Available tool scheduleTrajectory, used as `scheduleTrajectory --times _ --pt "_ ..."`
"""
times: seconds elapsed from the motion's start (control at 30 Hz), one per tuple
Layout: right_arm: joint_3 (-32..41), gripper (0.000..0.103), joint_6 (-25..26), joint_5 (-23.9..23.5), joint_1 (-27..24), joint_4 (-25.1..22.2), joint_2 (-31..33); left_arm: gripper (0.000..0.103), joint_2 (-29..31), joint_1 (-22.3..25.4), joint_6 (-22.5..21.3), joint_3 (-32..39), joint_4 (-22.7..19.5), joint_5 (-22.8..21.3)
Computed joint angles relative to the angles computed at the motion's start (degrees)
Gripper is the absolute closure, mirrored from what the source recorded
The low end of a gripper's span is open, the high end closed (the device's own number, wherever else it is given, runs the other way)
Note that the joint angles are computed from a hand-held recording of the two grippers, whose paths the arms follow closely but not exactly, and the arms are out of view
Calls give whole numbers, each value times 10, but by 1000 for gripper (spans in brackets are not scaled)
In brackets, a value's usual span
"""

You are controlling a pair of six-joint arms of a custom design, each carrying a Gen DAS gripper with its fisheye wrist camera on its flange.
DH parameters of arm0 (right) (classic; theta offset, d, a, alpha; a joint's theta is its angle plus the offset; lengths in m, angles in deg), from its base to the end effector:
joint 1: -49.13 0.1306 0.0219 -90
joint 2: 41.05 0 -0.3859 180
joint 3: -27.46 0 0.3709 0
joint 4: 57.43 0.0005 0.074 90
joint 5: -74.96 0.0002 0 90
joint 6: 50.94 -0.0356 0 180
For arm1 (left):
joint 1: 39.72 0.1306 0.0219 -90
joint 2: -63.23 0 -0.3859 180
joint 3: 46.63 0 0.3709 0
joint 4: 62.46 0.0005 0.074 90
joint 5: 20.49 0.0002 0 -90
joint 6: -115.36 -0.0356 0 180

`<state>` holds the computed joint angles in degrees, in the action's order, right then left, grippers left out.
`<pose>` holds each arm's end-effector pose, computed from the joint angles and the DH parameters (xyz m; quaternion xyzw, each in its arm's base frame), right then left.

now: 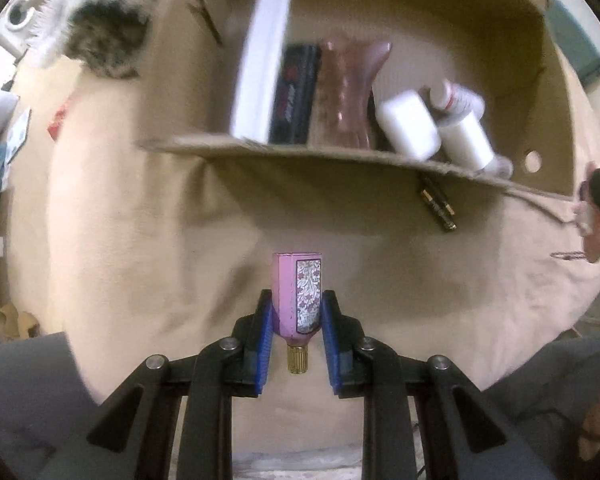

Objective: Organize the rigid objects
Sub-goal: 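Carry the keychain and lipstick tube with both grippers down into the box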

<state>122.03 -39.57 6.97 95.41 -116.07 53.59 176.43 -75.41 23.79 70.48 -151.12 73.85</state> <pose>0.3413 0.3369 0.4232 0.3128 0.8935 0.1497 0.2854 0.4479 -0.3257 0.4015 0.3205 0.9454 -0.0496 0.0327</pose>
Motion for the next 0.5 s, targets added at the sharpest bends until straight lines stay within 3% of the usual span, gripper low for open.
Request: scheduleTrajectory --times 0.1,0.23,0.5 --pt "6 68 12 5 1 1 3 83 -15 3 -6 5 15 -6" --pt "13 68 28 2 -4 5 10 83 -45 5 -43 1 57 -51" --pt "38 68 76 4 -20 7 27 83 -2 38 -57 91 48 -16"
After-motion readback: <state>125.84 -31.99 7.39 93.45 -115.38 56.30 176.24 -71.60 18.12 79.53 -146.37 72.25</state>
